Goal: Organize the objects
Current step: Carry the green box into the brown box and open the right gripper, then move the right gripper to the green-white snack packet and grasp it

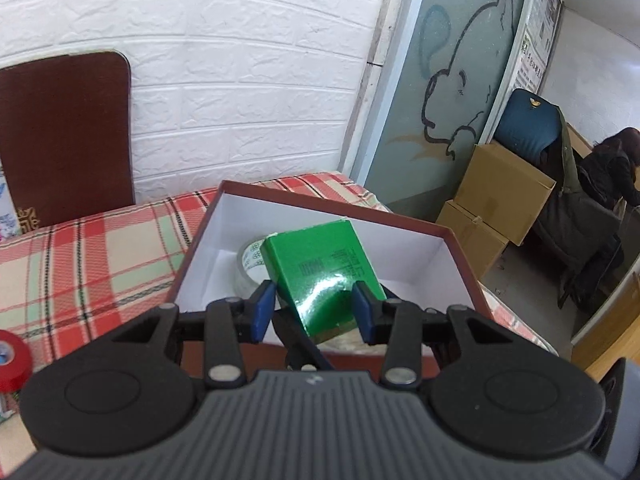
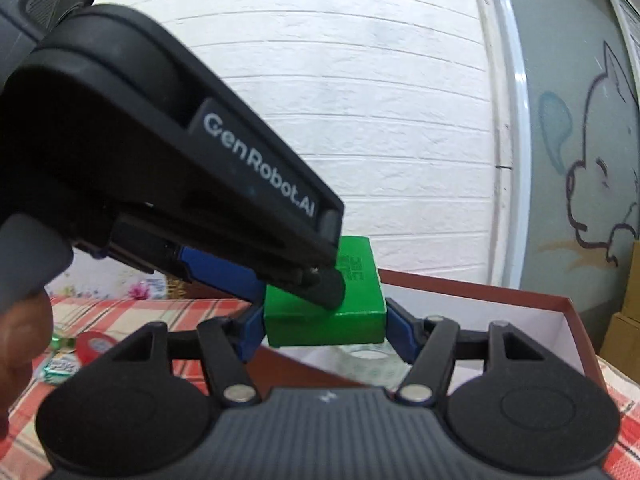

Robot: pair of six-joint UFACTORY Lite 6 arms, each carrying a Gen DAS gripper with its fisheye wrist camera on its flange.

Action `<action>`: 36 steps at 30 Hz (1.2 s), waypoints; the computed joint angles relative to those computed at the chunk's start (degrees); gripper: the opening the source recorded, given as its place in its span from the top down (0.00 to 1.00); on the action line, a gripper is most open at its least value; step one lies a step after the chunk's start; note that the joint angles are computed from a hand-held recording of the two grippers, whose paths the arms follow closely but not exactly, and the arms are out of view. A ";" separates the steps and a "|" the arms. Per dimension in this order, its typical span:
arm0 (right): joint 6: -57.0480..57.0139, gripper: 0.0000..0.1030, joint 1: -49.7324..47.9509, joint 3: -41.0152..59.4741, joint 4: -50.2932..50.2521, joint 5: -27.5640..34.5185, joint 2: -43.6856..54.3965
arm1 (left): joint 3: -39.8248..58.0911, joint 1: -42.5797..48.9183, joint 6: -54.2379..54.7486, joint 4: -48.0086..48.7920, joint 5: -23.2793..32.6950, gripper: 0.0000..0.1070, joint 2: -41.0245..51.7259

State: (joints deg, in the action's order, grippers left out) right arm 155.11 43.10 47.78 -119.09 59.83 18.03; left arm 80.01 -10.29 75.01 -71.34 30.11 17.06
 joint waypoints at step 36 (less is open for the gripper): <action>13.54 0.29 12.56 2.91 7.37 -13.96 8.98 | -34.38 20.67 36.01 -21.57 -13.41 0.47 -20.07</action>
